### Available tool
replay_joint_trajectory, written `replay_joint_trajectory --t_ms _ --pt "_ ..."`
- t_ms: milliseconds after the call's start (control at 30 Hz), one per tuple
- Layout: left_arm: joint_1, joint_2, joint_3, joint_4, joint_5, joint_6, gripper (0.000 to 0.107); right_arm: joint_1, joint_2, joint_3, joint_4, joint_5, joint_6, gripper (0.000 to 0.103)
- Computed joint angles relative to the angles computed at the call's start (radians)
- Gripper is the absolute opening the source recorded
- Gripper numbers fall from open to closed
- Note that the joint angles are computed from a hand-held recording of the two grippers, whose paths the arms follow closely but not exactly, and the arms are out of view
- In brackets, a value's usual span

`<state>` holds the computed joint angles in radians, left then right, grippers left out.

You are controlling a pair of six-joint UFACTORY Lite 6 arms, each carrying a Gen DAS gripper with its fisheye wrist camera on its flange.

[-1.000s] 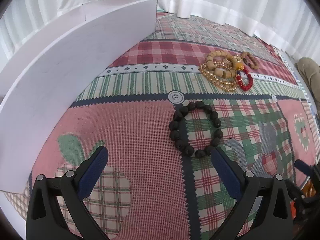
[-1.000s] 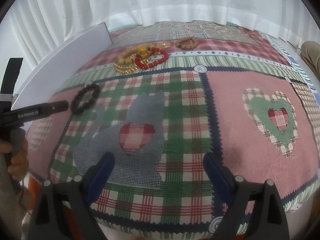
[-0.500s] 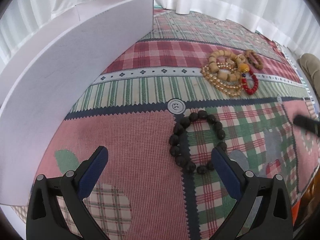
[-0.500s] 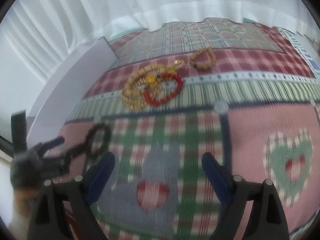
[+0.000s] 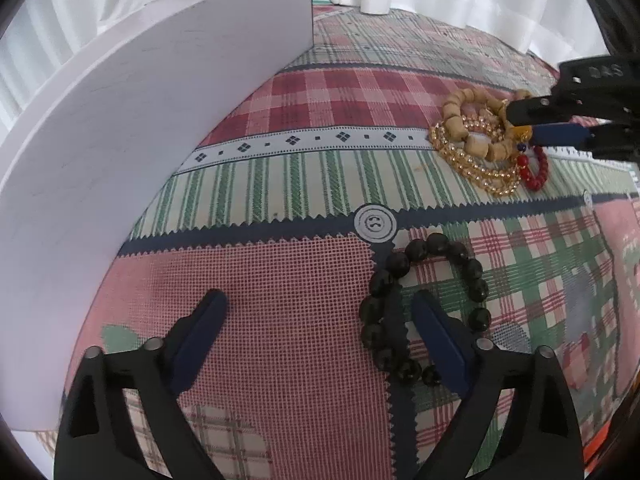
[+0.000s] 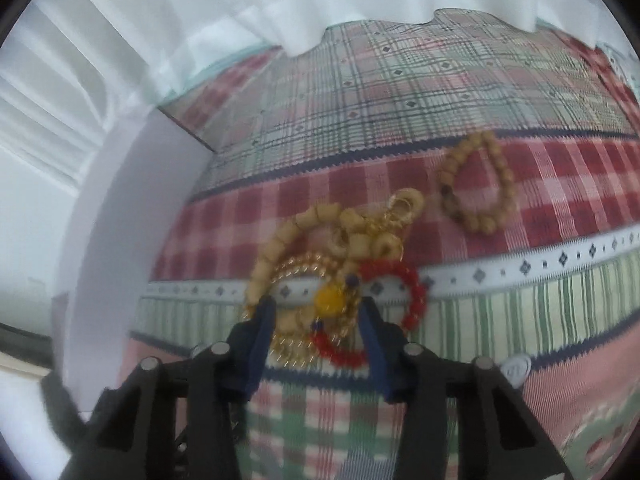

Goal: Organize jewelry
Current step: 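Grasp the black bead bracelet with the left gripper while the right grasps the red bead bracelet, then lift the black bead bracelet with the left gripper while the right lifts the red bracelet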

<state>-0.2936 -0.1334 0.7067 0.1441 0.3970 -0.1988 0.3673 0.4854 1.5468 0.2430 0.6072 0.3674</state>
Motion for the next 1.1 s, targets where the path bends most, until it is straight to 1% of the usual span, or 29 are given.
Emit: replay_joint_trajectory --t_ms 33,67,133,167,200,233,267,333,433,533,567,667,767,867,967,1067,1100 --pt "-0.006 0.005 0.004 0.006 -0.004 -0.008 0.092 0.003 0.02 0.02 -0.023 0.005 0.022 0.039" --pt "-0.005 0.002 0.002 0.001 -0.006 0.002 0.091 0.008 0.044 0.04 -0.043 0.007 0.043 0.036" --pt "-0.01 -0.001 0.005 -0.017 -0.009 0.023 0.08 0.012 0.062 0.057 -0.082 0.022 0.078 0.029" --pt "-0.016 0.0 0.008 -0.025 -0.011 0.03 0.077 0.016 0.06 0.049 -0.103 0.02 0.095 0.022" --pt "-0.023 -0.005 0.006 -0.035 -0.013 0.039 0.068 0.018 0.059 0.045 -0.111 0.019 0.099 0.018" --pt "-0.032 -0.015 0.001 -0.043 -0.013 0.049 0.056 0.018 0.051 0.034 -0.114 0.012 0.098 0.018" --pt "-0.041 -0.02 0.001 -0.045 -0.012 0.054 0.048 0.019 0.036 0.018 -0.122 0.007 0.099 0.018" --pt "-0.064 -0.025 0.004 -0.059 -0.005 0.066 0.013 0.021 -0.014 -0.027 -0.136 -0.004 0.1 0.018" --pt "-0.069 -0.047 -0.002 -0.124 0.011 0.122 0.011 0.025 -0.136 -0.125 -0.139 -0.012 0.078 0.018" --pt "-0.044 -0.136 -0.052 -0.202 0.04 0.208 0.01 0.04 -0.233 -0.188 -0.151 0.014 0.05 0.018" --pt "-0.029 -0.172 -0.07 -0.228 0.055 0.238 0.01 0.057 -0.273 -0.214 -0.181 0.035 0.053 0.018" --pt "0.046 -0.296 -0.128 -0.345 0.126 0.37 0.01 0.117 -0.351 -0.272 -0.274 0.087 0.084 0.018" --pt "0.11 -0.416 -0.181 -0.407 0.2 0.445 0.01 0.173 -0.437 -0.363 -0.264 0.108 0.085 0.018" --pt "0.173 -0.533 -0.23 -0.441 0.271 0.492 0.01 0.236 -0.511 -0.448 -0.245 0.093 0.11 0.018" --pt "0.228 -0.647 -0.262 -0.443 0.34 0.511 0.01 0.296 -0.567 -0.526 -0.195 0.047 0.126 0.018" --pt "0.256 -0.715 -0.264 -0.429 0.385 0.511 0.01 0.361 -0.596 -0.565 -0.187 0.009 0.18 0.018" --pt "0.249 -0.719 -0.259 -0.415 0.385 0.495 0.01 0.379 -0.604 -0.573 -0.192 0.0 0.2 0.018"
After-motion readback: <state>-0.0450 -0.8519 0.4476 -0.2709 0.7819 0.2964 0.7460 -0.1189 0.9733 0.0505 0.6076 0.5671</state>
